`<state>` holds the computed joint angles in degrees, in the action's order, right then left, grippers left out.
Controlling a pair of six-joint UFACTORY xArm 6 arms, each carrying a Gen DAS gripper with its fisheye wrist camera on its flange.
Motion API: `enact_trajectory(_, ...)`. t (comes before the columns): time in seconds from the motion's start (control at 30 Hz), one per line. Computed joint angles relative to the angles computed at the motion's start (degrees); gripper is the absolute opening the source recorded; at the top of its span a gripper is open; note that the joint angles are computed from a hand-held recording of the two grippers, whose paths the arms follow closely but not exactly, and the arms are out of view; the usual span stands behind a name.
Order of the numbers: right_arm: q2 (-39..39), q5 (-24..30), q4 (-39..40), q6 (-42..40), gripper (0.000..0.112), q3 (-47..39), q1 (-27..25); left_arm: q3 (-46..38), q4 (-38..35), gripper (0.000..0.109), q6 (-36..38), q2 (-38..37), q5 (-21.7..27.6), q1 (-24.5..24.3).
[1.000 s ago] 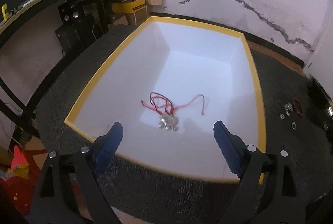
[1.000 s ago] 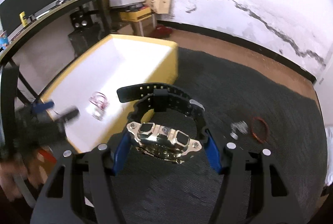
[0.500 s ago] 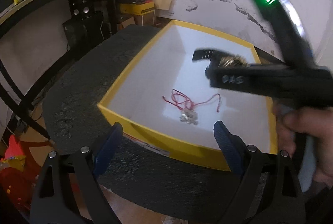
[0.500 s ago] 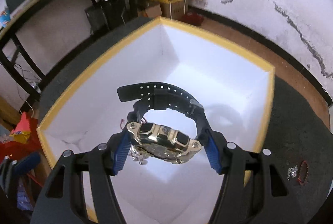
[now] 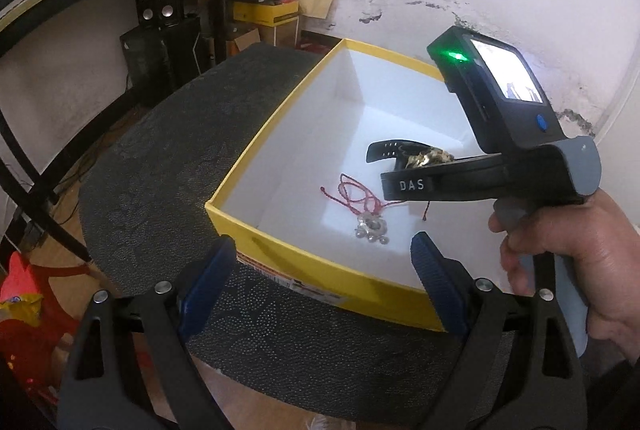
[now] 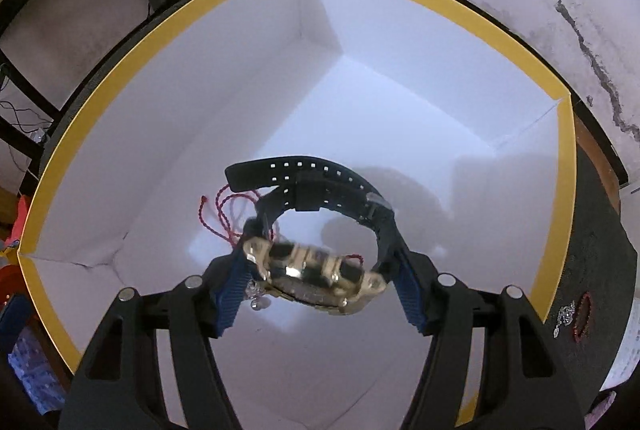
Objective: Organize jewelry
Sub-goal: 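Lower the watch into the yellow box and open the right tool, then grasp the small silver charm on the mat with the left tool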
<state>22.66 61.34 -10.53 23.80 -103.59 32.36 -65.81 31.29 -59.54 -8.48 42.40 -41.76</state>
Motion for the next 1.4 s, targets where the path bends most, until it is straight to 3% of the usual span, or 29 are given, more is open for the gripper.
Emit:
enact_trajectory(0.03, -0.39, -0.75, -0.03, 0.01, 0.083, 0.51, -0.03, -0.11, 0.06, 0.087, 0.01, 0.07, 0.09, -0.14)
enact_trajectory(0.07, -1.29, -1.84, -0.06, -0.13, 0.086, 1.72, -0.09, -0.21, 0.13, 0.087, 0.12, 0.18, 0.18, -0.24)
enact_trajectory(0.27, -9.63, -8.70, 1.27, -1.15, 0.087, 10.90, -1.07, -1.15, 1.25, 0.087, -0.38, 0.90, 1.33, -0.94)
enact_trajectory(0.53, -39.82, -21.50, -0.47, 2.11, 0.090, 43.09, -7.92, -4.31, 6.12, 0.087, -1.36, 2.95, 0.16, -3.95)
enact_trajectory(0.6, -49.82, -23.61, -6.29, 6.45, 0.093, 51.94, -11.77, -6.00, 6.91, 0.087, -1.32, 4.14, -0.41, -5.00)
enact_trajectory(0.67, -58.15, -23.19, -12.73, 10.91, 0.094, 58.81, -15.72, -8.95, 9.59, 0.087, -2.34, 6.30, -0.06, -7.05)
enact_trajectory(0.73, -62.66, -22.63, -14.20, 11.32, 0.094, 62.67, -19.83, -12.34, 12.67, 0.087, -2.99, 8.90, -0.12, -9.23)
enact_trajectory(0.9, -71.29, -22.11, -4.39, 2.75, 0.094, 69.31, -30.32, -21.24, 15.88, 0.089, -1.35, 16.95, -3.11, -13.88)
enact_trajectory(1.13, -80.32, -20.76, 1.50, -5.15, 0.094, 75.88, -37.92, -43.44, 5.50, 0.091, 11.17, 35.32, -0.03, -17.27)
enact_trajectory(1.4, -83.85, -19.20, 5.59, -13.74, 0.094, 77.91, -42.49, -55.13, -0.44, 0.091, 22.23, 46.19, 4.26, -17.43)
